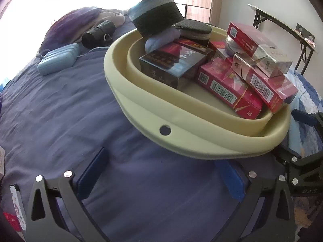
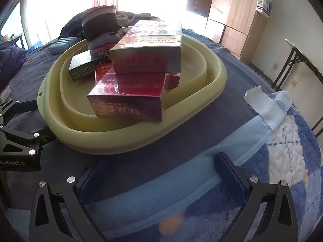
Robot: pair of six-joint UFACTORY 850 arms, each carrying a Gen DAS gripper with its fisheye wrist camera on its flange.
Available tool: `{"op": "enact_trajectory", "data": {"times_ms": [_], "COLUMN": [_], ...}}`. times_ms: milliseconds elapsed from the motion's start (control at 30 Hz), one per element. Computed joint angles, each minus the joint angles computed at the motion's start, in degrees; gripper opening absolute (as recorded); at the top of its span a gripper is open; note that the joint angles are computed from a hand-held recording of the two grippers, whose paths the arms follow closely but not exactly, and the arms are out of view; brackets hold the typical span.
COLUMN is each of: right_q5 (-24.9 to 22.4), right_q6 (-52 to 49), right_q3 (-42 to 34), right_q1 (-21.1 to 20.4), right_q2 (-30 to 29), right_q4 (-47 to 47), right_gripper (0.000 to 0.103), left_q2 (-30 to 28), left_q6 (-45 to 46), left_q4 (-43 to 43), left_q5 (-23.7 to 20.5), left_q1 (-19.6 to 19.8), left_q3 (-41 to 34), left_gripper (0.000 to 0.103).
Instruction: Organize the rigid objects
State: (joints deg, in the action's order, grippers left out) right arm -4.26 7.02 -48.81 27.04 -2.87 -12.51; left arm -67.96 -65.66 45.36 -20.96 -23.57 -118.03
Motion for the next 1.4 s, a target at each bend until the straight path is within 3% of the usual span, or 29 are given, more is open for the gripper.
{"op": "enact_trajectory", "data": {"times_ms": [300, 1000, 1200, 1300, 1400], "right_q5": [0.08, 0.07, 0.10, 0.08, 0.10], "right_q6": [-5.17, -1.46, -4.58, -0.80, -4.40], "right_q3": [0.13, 0.18, 0.14, 0.14, 0.10], "right_q1": [-0.52, -0.12, -0.38, -0.05, -0.36], "right_q2": [0.14, 0.17, 0.13, 0.11, 0.09], "right_q4": [4.84, 1.28, 4.28, 0.64, 4.13], "right_gripper": [0.103, 0.103, 0.103, 0.103, 0.103], "left_q2": [-0.09, -0.13, -0.06, -0.11, -0.12], "left_q6": [0.12, 0.32, 0.15, 0.35, 0.33], "left_q4": [-0.07, -0.26, -0.10, -0.26, -0.25], "left_q5": [-0.08, -0.08, -0.03, -0.04, -0.09], "left_q1": [-0.01, 0.02, 0.03, 0.06, 0.04], "left_q3": [-0.14, -0.22, -0.08, -0.18, -0.20], "left_gripper": [0.103, 0.103, 0.103, 0.103, 0.103]}}
